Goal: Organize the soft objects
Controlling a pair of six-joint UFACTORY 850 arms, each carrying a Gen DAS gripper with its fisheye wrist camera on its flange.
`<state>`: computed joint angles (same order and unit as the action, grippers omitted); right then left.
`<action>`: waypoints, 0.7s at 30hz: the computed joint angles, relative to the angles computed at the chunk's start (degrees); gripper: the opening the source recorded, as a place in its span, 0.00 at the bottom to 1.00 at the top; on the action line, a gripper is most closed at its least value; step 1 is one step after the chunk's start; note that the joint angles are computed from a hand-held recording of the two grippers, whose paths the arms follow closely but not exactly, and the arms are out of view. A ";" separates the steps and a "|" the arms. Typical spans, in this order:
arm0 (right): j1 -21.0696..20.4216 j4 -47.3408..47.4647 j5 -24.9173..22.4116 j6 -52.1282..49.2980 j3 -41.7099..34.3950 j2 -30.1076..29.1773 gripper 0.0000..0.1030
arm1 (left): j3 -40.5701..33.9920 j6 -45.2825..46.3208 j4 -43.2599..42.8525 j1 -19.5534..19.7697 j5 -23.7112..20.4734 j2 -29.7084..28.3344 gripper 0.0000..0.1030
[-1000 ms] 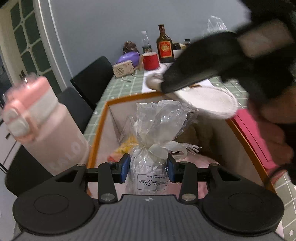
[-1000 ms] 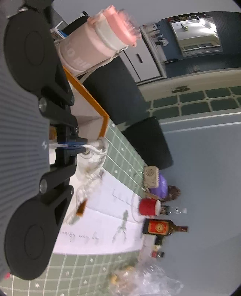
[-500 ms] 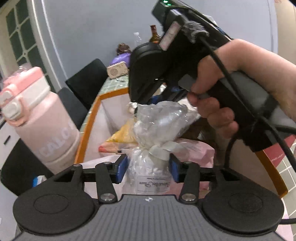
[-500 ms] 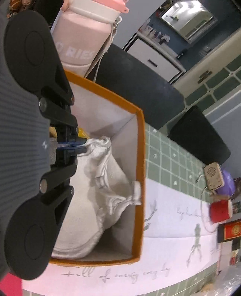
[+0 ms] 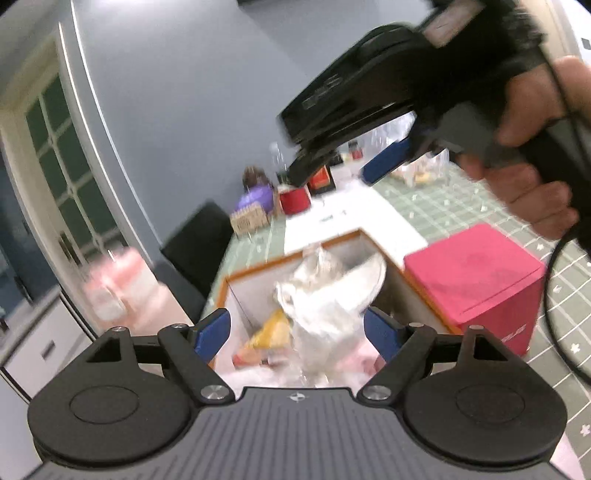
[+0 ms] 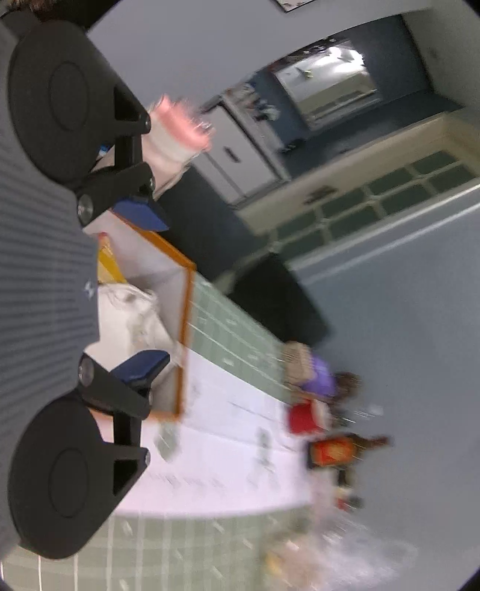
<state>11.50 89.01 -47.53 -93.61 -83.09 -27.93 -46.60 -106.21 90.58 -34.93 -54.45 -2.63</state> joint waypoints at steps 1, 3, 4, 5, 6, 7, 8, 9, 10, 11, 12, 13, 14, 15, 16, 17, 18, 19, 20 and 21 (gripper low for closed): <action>-1.17 3.24 0.55 -3.45 2.84 2.32 0.76 | -0.02 0.20 0.40 -1.17 -1.11 0.22 0.94; -3.80 11.38 1.02 -11.30 9.56 7.47 0.80 | -0.26 0.18 0.45 -3.00 -2.41 0.39 0.94; -5.24 15.49 0.97 -15.24 12.84 10.00 0.81 | 0.05 -0.31 0.90 -3.88 -2.80 0.86 0.94; -6.61 20.16 1.40 -19.51 16.29 12.58 0.84 | 0.57 -1.30 1.89 -4.49 -3.19 1.40 0.94; -7.96 25.02 2.44 -23.67 19.80 15.29 0.87 | 0.89 -2.86 2.87 -5.12 -3.77 1.35 0.94; -9.20 30.19 3.43 -27.87 22.97 17.67 0.89 | 1.20 -4.69 3.14 -6.35 -4.91 1.50 0.94; -10.39 35.22 3.97 -31.98 26.03 19.75 0.90 | 1.45 -6.44 3.32 -7.41 -5.86 1.53 0.94; -11.65 39.06 4.41 -35.56 28.74 21.50 0.92 | 1.61 -8.20 3.35 -8.66 -6.80 1.41 0.94; -12.38 41.49 4.90 -38.39 30.83 22.64 0.94 | 1.87 -10.26 3.86 -9.81 -7.65 1.16 0.94; -13.32 43.14 5.31 -41.56 33.47 23.93 0.95 | 2.17 -12.81 4.90 -10.71 -8.24 0.77 0.94; -13.92 44.21 4.99 -44.30 35.79 24.73 0.95 | 2.36 -14.70 5.12 -11.71 -8.64 0.65 0.94; -14.45 44.56 4.41 -46.74 37.99 25.35 0.95 | 2.68 -17.10 5.36 -12.74 -8.76 0.54 0.94; -14.87 44.94 3.64 -49.27 40.13 25.77 0.95 | 2.99 -19.85 6.28 -13.53 -8.77 0.13 0.94; -15.11 45.90 2.72 -51.99 42.37 26.01 0.95 | 3.13 -21.38 6.92 -14.35 -9.52 -0.35 0.94; -14.95 47.12 2.09 -54.12 44.20 26.24 0.95 | 3.26 -22.94 8.10 -15.11 -10.39 -1.31 0.94; -15.23 48.05 1.20 -55.75 45.99 26.19 0.95 | 3.33 -24.11 8.68 -15.64 -10.89 -2.02 0.94; -15.39 49.45 -0.02 -57.07 47.78 25.89 0.95 | 3.11 -25.71 8.88 -16.24 -11.30 -3.08 0.94; -15.45 50.54 -0.86 -57.66 48.90 25.33 0.95 | 2.96 -27.49 9.45 -16.42 -10.81 -3.89 0.94; -15.69 51.37 -1.26 -58.20 49.49 24.57 0.95 | 3.02 -29.76 10.63 -16.26 -9.61 -4.62 0.93; -15.26 54.56 -0.67 -60.30 50.17 23.93 0.95 | 3.10 -31.49 11.22 -16.17 -9.06 -5.27 0.94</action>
